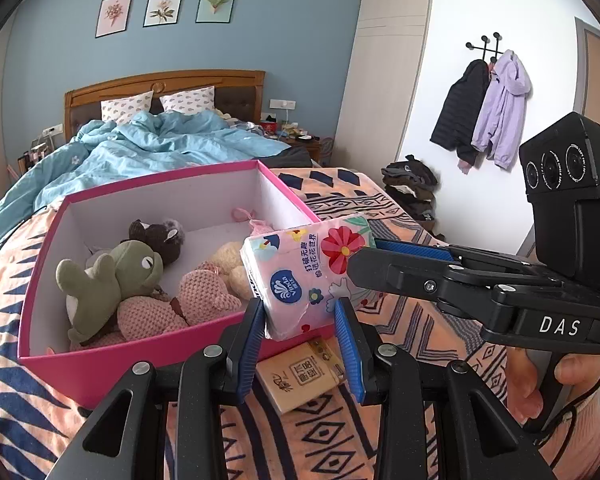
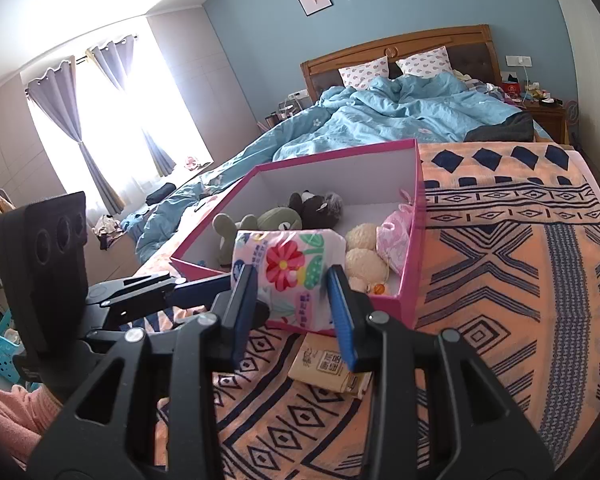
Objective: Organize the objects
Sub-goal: 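Carry the floral tissue pack with the right gripper over the pink box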
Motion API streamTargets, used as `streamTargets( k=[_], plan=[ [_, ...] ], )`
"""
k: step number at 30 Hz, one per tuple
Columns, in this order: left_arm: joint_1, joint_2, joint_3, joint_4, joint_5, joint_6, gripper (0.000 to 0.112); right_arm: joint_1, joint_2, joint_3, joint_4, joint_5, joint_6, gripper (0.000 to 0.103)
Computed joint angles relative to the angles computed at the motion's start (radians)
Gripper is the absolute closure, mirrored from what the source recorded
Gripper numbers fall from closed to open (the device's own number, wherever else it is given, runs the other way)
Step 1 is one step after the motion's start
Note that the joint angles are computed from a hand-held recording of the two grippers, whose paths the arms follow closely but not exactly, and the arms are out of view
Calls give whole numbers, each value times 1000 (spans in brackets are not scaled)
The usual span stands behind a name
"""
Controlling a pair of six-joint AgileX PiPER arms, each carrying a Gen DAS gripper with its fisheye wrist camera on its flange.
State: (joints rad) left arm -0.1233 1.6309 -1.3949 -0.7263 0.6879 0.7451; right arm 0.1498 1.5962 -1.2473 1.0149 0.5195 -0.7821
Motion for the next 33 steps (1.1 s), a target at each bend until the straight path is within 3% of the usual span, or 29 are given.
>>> streamTargets(
  k=[33],
  plan=[
    [-21, 156, -198, 129, 12, -151, 77, -13, 143, -181, -117, 22, 133, 64]
  ],
)
